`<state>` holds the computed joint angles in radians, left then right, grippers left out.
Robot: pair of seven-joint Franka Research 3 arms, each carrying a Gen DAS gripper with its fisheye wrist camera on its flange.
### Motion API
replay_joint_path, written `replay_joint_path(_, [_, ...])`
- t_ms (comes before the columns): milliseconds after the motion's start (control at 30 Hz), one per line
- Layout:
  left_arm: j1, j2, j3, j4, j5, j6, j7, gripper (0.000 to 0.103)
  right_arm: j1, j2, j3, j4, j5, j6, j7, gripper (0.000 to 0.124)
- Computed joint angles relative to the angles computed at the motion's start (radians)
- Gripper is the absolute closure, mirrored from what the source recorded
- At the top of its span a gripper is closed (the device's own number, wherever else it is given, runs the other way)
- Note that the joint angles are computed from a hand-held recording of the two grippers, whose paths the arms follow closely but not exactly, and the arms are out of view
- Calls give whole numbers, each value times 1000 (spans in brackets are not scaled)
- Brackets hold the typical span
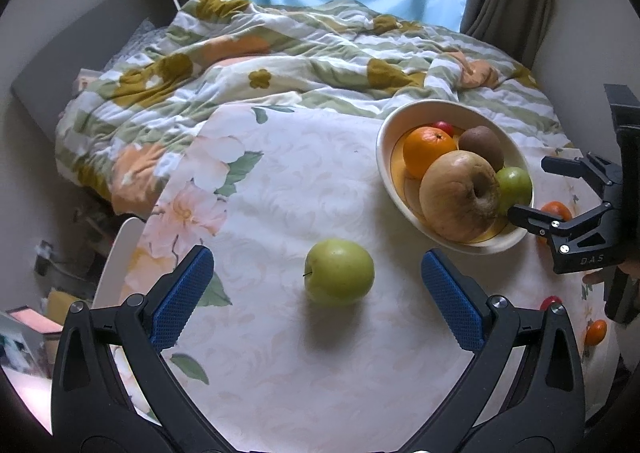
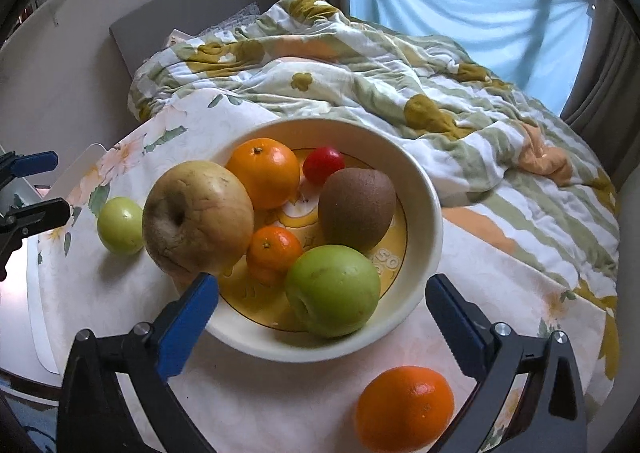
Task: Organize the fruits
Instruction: 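Withdraw both tools from the bowl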
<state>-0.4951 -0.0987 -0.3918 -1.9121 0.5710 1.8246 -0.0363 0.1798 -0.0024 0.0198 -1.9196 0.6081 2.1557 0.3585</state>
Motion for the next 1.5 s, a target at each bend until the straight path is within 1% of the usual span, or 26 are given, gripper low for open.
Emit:
replay_joint_path(167, [-3, -23, -5, 0, 5, -7, 19, 0, -6, -38, -8, -13, 20, -8, 11, 21])
replay_joint_path(267, [-3, -42, -9, -2, 15, -6, 35, 0, -7, -68, -14, -26, 24, 1, 24, 21])
replay_joint_path(433, [0, -87, -17, -12, 30, 9, 84, 0, -7, -151, -23, -59, 8, 2, 93, 21])
replay_joint_path(667, [9, -160, -29, -35, 26, 31, 173, 0, -1, -304, -34, -146, -26, 41, 220, 21])
replay_joint_path(733, [11, -188, -28, -58, 16, 54, 204, 0, -3, -347, -38, -169, -33, 49, 270, 21])
replay_joint_path(867, [21, -236, -29, -98, 3, 100, 260, 0, -14, -443, -29, -236, -78, 109, 382, 21])
replay_joint_path(967, [26, -279, -22, -144, -18, 162, 296, 0, -29, -515, -24, -296, -113, 161, 475, 21])
replay_joint_path(1067, [36, -304, -22, -175, -38, 202, 327, 0, -39, -578, -33, -347, -137, 189, 545, 21])
replay_joint_path(1133, [41, -316, -22, -196, -52, 229, 342, 0, -60, -617, -26, -384, -172, 215, 596, 21])
replay_joint_path(1233, [50, -318, -22, -220, -70, 262, 358, 0, -90, -660, -22, -434, -224, 236, 662, 21])
replay_joint_path(1333, [58, -313, -21, -245, -84, 304, 354, 0, -106, -684, -31, -475, -253, 246, 710, 21])
replay_joint_path(1500, [69, -267, -32, -254, -69, 335, 355, 0, -134, -707, -49, -550, -289, 282, 761, 21])
